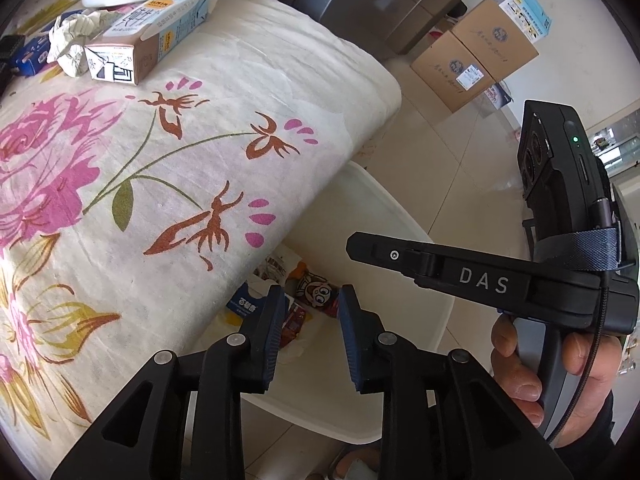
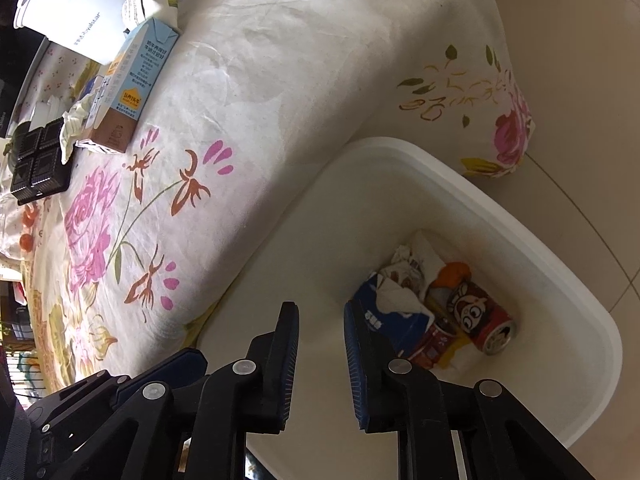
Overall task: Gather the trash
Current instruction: 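Carry the blue box and wrapper over the bin and release both, then move both open grippers back to the table, then grasp the crumpled tissue with the left gripper while the right gripper grasps the milk carton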
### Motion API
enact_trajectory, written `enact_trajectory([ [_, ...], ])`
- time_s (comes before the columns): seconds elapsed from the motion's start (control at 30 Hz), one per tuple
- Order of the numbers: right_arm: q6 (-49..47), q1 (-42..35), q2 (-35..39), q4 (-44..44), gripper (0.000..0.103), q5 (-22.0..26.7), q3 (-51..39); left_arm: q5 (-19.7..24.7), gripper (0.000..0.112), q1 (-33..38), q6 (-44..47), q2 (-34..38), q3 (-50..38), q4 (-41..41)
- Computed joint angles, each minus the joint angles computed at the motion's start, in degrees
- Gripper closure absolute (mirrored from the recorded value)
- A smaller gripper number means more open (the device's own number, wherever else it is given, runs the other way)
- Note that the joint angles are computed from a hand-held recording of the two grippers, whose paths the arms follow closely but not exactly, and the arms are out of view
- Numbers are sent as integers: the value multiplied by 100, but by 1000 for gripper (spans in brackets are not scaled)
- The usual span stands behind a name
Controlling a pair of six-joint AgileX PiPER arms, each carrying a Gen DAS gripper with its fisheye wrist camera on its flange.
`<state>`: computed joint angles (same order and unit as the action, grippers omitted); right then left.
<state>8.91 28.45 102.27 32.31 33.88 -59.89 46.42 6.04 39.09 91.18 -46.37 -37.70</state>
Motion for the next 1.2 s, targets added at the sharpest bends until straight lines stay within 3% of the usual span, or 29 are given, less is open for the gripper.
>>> enact_trajectory([
  [0.2, 246, 27, 4, -142, 79, -81, -24, 134, 81, 141, 67, -78, -83, 10],
  [0.4, 2241, 117, -867, -1658, 78, -1076, 495, 186, 79, 258, 234, -357, -114, -5],
  [0.47, 2558, 93, -951, -1983, 74, -1139, 500, 129, 61, 259, 160, -444, -183, 100],
  [0.53, 2589, 46, -879, -1997, 72, -1096, 454, 95, 49, 399, 178, -462, -252, 80],
  [0.57, 2558, 16, -820, -1925, 72, -1077, 449, 154, 49, 528, 160, -419, -348, 66],
  [0.77, 2468, -29, -675, -1695, 72, -1034, 421, 901, 39, 1926, -346, 375, -1533, -308],
  [0.9, 2765, 57, -735, -2050, 72, -1047, 356, 844, 38, 2568, -1120, 978, -2481, -318],
  [0.97, 2840, 97, -701, -2110, 72, -1029, 292, 844, 38, 2642, -1393, 1293, -2978, -219],
  [1.07, 2837, 143, -607, -2030, 72, -992, 169, 1205, 38, 2670, -1386, 1844, -3743, -430],
  [1.2, 2932, 263, -470, -2129, 72, -945, -111, 1173, 33, 2456, -1564, 2345, -4237, -453],
])
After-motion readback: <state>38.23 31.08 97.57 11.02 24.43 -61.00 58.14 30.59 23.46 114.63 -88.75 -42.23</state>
